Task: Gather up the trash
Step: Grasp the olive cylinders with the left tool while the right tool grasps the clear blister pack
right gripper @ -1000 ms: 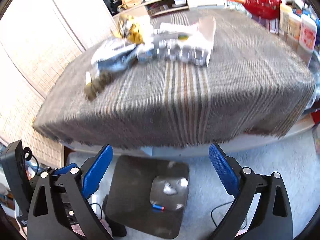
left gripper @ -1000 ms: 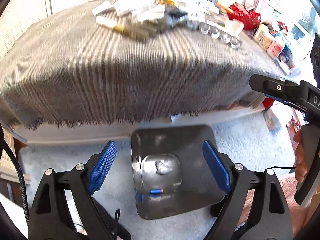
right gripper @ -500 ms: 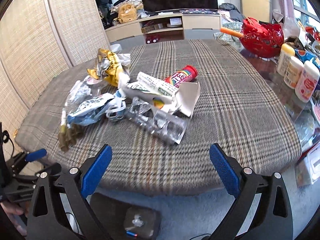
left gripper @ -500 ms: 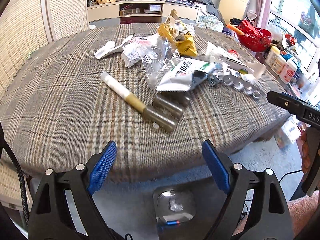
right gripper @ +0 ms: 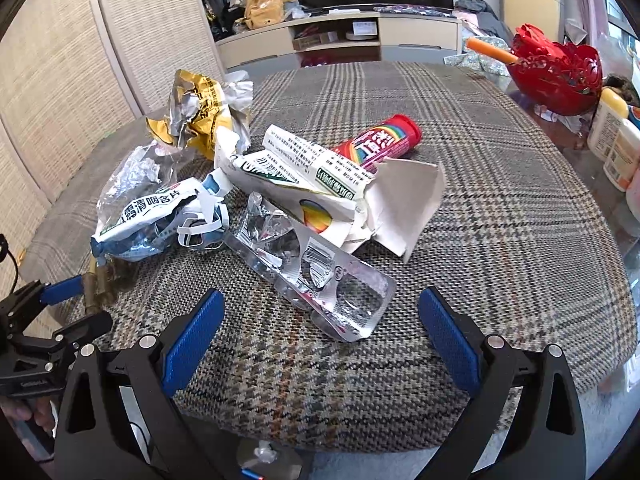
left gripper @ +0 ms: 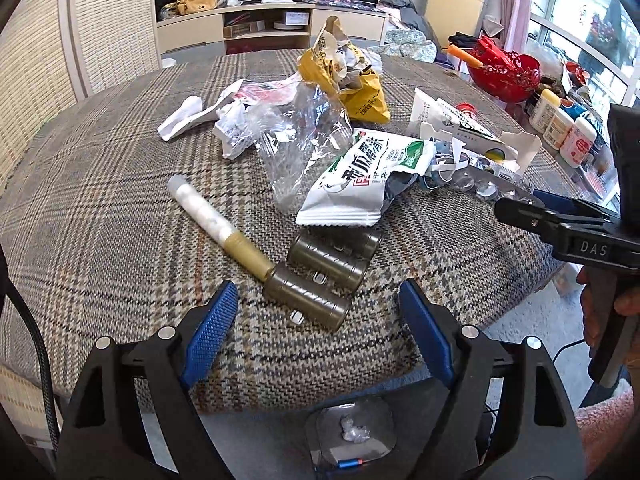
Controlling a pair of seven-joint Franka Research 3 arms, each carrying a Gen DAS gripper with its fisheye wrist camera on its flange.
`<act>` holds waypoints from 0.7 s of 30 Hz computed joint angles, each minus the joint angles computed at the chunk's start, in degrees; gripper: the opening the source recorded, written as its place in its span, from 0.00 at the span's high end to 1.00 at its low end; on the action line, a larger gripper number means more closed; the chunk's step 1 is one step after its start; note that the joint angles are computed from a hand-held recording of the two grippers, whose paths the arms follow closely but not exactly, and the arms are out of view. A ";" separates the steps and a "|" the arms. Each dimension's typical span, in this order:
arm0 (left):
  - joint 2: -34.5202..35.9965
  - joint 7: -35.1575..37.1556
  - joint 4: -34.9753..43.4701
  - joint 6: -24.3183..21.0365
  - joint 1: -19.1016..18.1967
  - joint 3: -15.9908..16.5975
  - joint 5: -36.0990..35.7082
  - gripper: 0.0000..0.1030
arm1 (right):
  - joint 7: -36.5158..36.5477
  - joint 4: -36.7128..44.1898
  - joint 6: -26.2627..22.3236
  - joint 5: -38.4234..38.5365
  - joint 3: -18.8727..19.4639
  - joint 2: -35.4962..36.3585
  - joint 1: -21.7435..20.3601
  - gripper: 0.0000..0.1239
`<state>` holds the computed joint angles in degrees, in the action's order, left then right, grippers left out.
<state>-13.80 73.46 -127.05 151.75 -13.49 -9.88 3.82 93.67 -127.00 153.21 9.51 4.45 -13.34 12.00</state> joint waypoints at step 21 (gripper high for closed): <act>0.33 -1.06 0.18 0.86 -0.12 -1.41 3.61 0.62 | -2.01 -0.96 0.63 -4.11 1.86 -0.87 0.28 0.65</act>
<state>-13.47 72.41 -126.87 152.62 -13.60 -11.29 7.43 91.67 -127.97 153.84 5.41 6.31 -14.20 12.28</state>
